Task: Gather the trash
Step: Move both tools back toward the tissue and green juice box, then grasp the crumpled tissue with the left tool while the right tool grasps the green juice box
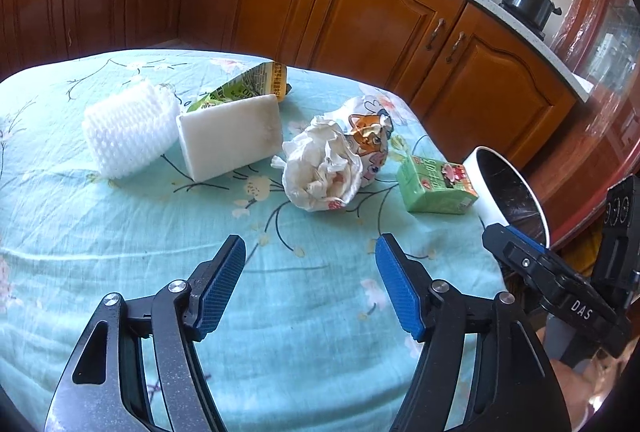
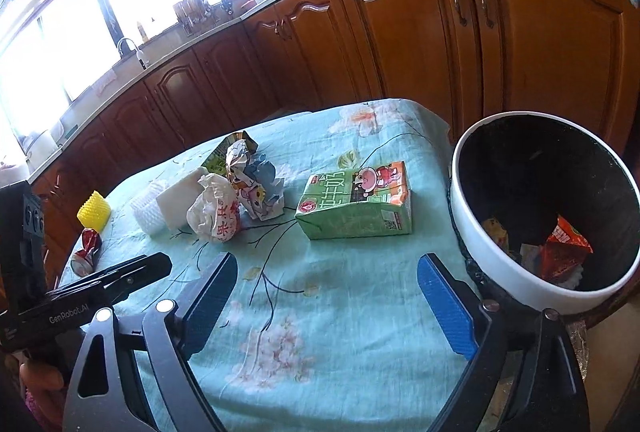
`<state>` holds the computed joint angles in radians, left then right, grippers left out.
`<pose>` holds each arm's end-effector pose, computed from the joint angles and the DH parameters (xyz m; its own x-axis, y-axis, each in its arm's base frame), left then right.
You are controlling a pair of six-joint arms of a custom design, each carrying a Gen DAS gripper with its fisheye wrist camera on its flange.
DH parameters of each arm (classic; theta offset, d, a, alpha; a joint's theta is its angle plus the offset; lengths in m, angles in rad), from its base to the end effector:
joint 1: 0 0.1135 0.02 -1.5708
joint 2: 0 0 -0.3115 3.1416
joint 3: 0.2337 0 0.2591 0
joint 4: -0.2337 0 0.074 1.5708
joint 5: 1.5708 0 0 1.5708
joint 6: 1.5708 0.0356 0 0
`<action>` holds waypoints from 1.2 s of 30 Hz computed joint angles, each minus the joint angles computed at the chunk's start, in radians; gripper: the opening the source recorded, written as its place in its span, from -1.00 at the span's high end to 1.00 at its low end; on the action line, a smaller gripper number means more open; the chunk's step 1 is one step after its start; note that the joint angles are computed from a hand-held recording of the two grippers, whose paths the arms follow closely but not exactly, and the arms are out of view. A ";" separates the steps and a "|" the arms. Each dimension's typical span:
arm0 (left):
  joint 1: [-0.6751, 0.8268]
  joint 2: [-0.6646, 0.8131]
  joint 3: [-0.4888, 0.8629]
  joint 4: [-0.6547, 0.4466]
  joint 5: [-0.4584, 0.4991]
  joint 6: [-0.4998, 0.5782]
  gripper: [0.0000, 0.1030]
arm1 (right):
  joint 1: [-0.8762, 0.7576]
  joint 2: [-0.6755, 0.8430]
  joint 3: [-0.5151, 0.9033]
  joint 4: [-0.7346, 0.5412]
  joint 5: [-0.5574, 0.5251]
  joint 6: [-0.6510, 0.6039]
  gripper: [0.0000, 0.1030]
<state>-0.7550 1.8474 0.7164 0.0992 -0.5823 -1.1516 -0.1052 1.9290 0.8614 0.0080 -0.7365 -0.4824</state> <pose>0.2464 -0.2050 0.1216 -0.5894 -0.4929 -0.6400 -0.4216 0.8635 -0.2767 0.3530 -0.0132 0.1258 -0.6529 -0.2766 -0.7052 -0.6229 0.7257 0.2920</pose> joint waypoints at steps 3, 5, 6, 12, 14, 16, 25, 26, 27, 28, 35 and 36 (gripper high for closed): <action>0.039 0.010 0.005 0.018 0.012 0.040 -0.39 | 0.029 0.027 0.029 0.014 0.024 0.016 -0.82; 0.073 0.021 0.017 0.025 0.033 0.071 -0.41 | 0.049 0.045 0.051 0.016 0.038 0.029 -0.83; 0.087 0.025 0.020 0.032 0.042 0.086 -0.42 | 0.057 0.054 0.062 0.014 0.043 0.033 -0.83; 0.166 0.073 0.068 0.034 0.088 0.159 -0.42 | 0.113 0.112 0.128 0.028 0.104 0.050 -0.83; 0.186 0.090 0.073 0.051 0.104 0.172 -0.42 | 0.124 0.133 0.146 0.033 0.123 0.054 -0.83; 0.204 0.108 0.077 0.070 0.124 0.185 -0.42 | 0.133 0.151 0.162 0.026 0.143 0.048 -0.83; 0.190 0.132 0.091 0.104 0.144 0.238 0.61 | 0.152 0.180 0.208 -0.003 0.169 -0.011 -0.77; 0.183 0.129 0.092 0.098 0.135 0.238 0.61 | 0.154 0.182 0.210 0.000 0.173 -0.014 -0.72; 0.179 0.124 0.092 0.095 0.128 0.239 0.63 | 0.153 0.179 0.205 0.008 0.174 -0.018 -0.47; 0.174 0.117 0.086 0.096 0.124 0.236 0.63 | 0.151 0.181 0.208 0.006 0.168 -0.023 -0.09; 0.135 0.080 0.044 0.107 0.104 0.206 0.64 | 0.113 0.168 0.199 -0.061 0.121 -0.050 0.53; 0.130 0.078 0.042 0.108 0.103 0.201 0.65 | 0.102 0.160 0.190 -0.073 0.106 -0.061 0.55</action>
<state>-0.6251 1.9255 0.7579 0.2076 -0.4790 -0.9503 -0.0032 2.0888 1.0515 -0.0646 -0.6305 -0.5431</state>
